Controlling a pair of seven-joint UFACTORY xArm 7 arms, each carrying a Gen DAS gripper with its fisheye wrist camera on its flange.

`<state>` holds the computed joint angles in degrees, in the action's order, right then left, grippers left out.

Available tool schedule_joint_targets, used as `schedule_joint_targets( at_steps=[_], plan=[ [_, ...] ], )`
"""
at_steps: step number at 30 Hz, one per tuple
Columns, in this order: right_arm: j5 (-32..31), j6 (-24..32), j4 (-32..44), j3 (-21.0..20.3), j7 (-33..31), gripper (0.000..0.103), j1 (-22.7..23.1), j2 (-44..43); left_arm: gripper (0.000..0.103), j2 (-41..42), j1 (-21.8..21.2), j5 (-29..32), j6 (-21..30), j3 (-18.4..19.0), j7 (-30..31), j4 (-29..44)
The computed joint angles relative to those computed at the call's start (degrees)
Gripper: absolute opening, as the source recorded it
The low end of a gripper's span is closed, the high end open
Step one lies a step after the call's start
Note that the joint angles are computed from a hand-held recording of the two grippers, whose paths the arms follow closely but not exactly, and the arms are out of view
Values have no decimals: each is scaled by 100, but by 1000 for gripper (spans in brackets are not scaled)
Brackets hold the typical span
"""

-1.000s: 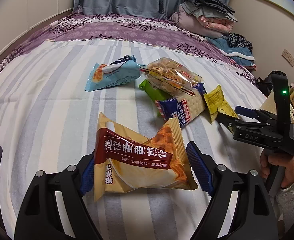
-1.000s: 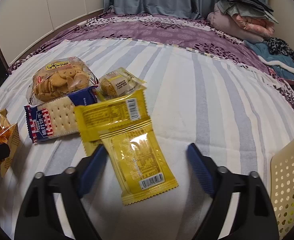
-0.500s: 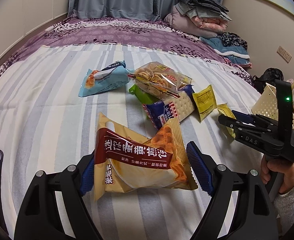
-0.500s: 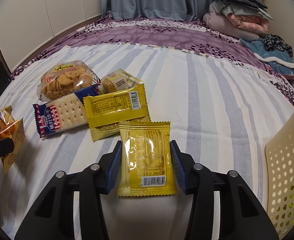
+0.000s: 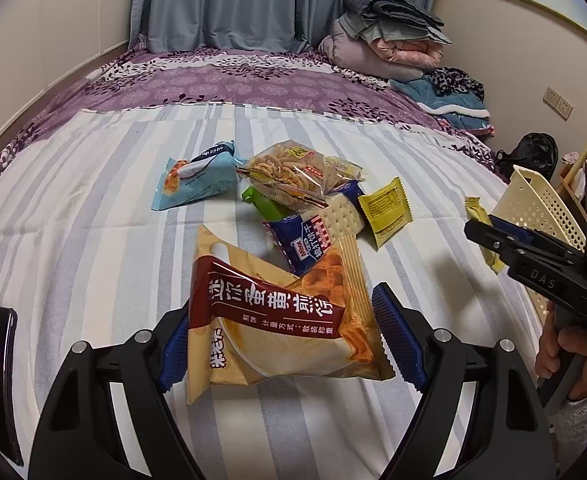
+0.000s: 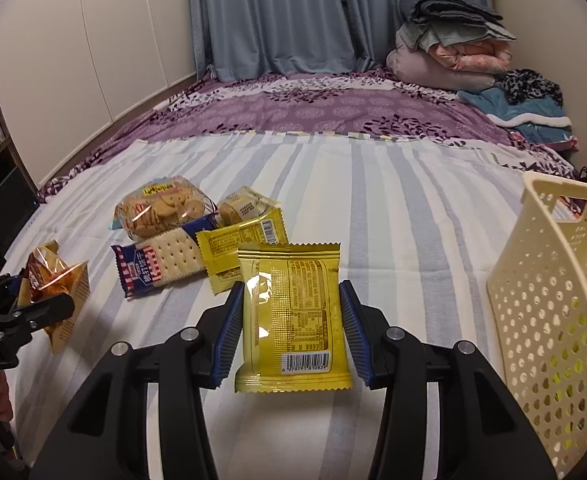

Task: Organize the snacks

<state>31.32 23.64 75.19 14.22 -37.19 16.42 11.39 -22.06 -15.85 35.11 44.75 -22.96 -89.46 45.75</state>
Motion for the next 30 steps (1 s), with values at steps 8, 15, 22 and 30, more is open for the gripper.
schedule_joint_targets(
  at_steps=[8, 15, 22, 30],
  plan=[
    [814, -42, -251, -51, -508, 47, -162, -449, 83, 107, -69, 125, 222, -106, 7, 279],
    [1377, -110, -460, -301, -808, 47, -164, -812, 83, 234, -185, 231, 360, -113, 64, 503],
    [1918, -286, -666, -598, -1025, 47, -216, -1132, 83, 446, -319, 386, 506, -115, 92, 796],
    [1999, -663, -872, -927, -904, 47, -368, -1360, 83, 766, -544, 632, 620, -91, 118, 1220]
  ],
)
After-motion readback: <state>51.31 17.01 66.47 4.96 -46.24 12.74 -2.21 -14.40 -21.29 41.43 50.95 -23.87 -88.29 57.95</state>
